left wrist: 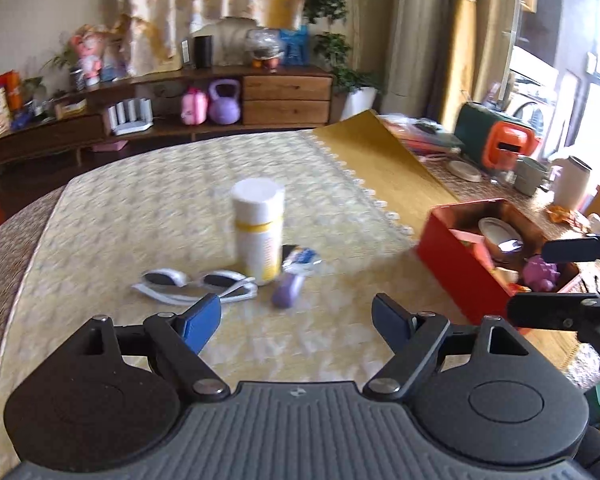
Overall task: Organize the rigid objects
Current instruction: 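Withdraw both grippers from the red box toward the remaining items, then grasp the blue-labeled round container with the right gripper while the left gripper grasps the white sunglasses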
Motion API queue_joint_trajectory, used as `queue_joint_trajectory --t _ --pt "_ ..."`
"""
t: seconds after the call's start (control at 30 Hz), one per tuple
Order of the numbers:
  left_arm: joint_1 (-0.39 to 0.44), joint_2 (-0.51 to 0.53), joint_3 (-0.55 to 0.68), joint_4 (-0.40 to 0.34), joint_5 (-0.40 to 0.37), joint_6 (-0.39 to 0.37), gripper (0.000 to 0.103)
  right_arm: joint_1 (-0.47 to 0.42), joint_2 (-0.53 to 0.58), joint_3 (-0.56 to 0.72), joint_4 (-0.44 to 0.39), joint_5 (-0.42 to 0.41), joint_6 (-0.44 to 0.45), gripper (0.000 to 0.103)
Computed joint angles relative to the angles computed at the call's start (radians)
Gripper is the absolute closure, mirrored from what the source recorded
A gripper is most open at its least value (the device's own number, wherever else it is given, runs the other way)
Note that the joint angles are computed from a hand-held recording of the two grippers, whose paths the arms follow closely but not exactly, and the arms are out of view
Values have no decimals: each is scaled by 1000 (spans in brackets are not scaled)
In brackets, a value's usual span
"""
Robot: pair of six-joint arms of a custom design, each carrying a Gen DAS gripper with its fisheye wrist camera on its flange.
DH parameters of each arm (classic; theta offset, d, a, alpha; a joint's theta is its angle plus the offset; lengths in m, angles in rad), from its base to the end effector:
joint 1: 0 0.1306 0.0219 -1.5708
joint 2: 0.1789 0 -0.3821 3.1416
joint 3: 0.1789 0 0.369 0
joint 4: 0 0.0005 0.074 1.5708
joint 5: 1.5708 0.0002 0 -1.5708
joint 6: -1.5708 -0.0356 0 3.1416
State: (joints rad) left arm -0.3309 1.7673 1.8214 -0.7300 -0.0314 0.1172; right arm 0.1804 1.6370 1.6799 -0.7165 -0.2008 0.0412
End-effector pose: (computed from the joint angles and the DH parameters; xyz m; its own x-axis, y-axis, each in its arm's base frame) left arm 0.5826 -0.1995 0.4373 -0.6229 0.0904 -0.7771 0.2303 0.9705 -0.0717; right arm 0.5579 0.1084 0.4490 -0.5996 -0.1504 -0.7860 -0.3542 0.9306 0.0921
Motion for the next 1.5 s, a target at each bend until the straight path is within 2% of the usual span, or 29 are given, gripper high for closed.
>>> queue_joint_trajectory --t 0.47,0.87,1.1,1.3,1.5 --pt "83 28 -27 31 -80 18 20 38 105 113 -36 28 14 1" --pt "131 142 85 -26 -89 86 20 51 213 232 -89 41 48 3" --pt "137 200 145 -55 -88 81 20 52 286 326 -133 42 65 4" --pt "134 204 135 -2 -98 49 20 51 330 381 -151 40 70 6" --pt "129 231 168 5 -102 34 20 55 383 454 -170 41 76 13"
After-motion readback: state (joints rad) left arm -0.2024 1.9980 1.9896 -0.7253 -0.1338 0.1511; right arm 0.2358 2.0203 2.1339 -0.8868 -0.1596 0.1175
